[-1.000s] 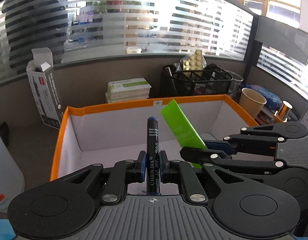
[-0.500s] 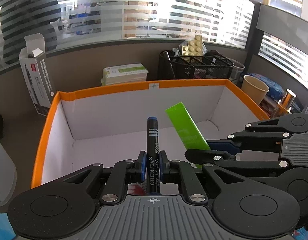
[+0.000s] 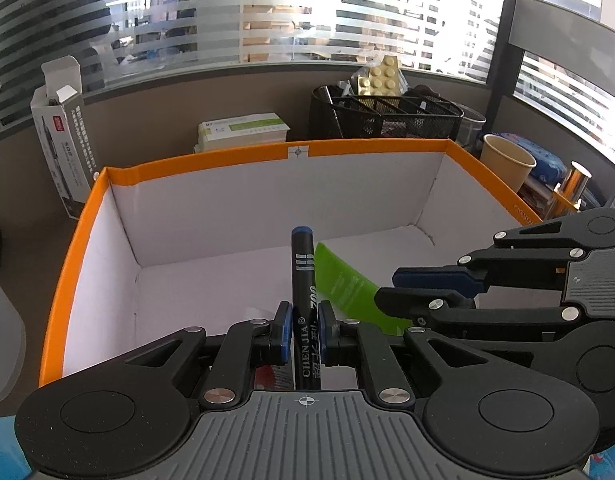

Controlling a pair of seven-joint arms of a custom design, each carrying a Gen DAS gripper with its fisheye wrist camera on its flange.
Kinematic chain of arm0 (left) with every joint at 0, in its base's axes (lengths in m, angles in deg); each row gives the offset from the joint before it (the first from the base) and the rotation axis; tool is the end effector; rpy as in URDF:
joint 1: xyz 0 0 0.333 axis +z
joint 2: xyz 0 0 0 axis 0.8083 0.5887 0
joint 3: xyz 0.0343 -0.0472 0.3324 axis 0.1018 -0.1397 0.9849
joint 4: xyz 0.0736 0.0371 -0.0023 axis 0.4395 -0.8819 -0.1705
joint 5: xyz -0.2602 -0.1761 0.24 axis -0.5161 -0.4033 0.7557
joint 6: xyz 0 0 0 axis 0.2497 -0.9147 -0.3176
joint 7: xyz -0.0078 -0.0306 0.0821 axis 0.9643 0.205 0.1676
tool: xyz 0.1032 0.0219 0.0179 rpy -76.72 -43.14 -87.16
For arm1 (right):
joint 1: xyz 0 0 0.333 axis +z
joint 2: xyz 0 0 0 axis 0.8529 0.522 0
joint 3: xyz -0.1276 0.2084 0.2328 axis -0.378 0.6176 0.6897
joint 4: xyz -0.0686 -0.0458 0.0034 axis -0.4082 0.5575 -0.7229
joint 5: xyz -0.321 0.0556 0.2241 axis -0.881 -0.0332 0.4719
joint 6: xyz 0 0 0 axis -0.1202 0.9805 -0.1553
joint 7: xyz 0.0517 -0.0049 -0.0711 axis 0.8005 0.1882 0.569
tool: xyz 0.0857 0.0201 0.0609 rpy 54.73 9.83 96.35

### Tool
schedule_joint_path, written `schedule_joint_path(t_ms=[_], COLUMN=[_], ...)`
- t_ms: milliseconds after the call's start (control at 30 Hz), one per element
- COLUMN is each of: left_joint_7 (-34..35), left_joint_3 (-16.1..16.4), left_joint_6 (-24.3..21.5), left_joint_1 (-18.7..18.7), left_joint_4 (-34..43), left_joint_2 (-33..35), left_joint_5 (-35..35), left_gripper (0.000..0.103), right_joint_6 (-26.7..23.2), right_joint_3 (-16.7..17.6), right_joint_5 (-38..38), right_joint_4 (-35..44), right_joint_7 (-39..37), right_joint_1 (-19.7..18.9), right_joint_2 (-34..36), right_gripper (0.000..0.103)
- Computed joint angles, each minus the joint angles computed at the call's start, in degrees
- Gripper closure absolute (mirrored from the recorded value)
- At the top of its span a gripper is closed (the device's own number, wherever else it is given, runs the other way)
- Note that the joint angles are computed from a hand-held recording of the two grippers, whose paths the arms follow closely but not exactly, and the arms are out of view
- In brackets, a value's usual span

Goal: Organize rigid objects
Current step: 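Open the left tool to drop the marker while the right tool releases the tube into the box, then move both tools back toward the remaining objects on the mat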

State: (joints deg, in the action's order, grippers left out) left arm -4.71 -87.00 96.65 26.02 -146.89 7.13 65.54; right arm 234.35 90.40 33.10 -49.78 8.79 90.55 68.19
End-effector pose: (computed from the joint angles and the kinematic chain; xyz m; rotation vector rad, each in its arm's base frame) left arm 0.5405 -0.4039 0.4498 -1.6413 1.9272 -0.8766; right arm 0.5735 0.4213 0.4762 -2.1092 1.0304 -0.5320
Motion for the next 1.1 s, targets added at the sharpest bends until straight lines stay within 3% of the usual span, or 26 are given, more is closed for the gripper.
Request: schedule_joint_path(t_ms=[300, 633, 733, 833, 933, 1000, 1100], left_joint_7=[-0.1, -3.1, -6.4, -12.3, -17.0, -20.0, -23.8], left_joint_3=[-0.2, -0.1, -0.1, -0.4, -1.8, -3.0, -5.0], left_joint_6=[-1.0, -1.4, -2.1, -4.5, -5.0, -6.0, -7.9], left_joint_1=[-0.2, -0.4, -0.6, -0.8, 0.5, 1.5, 3.1], left_joint_4=[-0.2, -1.0, -2.0, -3.7, -6.3, -8.3, -11.2], left_joint_2=[-0.3, -1.5, -3.1, -5.8, -9.2, -11.8, -15.6], left_joint_5=[0.2, 2.4, 5.1, 11.3, 15.9, 18.6, 21.7], left_gripper=[0.089, 0.086, 0.071, 0.044, 0.029, 0.028, 0.015], right_joint_6=[0.8, 3.0, 3.9, 6.2, 9.4, 11.6, 14.9], right_joint_3=[-0.7, -5.2, -6.8, -10.0, -12.5, -18.7, -27.1], right_joint_5=[-0.3, -5.7, -8.6, -13.3, -17.0, -23.0, -32.2], right_joint_4=[-0.7, -3.2, -4.1, -5.9, -8.4, -9.8, -11.8], right_joint_7=[1.6, 7.3, 9.9, 14.8, 19.0, 25.1, 34.3], right_joint_1=[0.5, 4.2, 5.6, 8.2, 10.1, 15.4, 22.7], right_joint_2=[-0.3, -2.2, -3.2, -4.8, -7.1, -8.5, -10.5], right_gripper=[0.089, 0.089, 0.085, 0.084, 0.082, 0.076, 0.071])
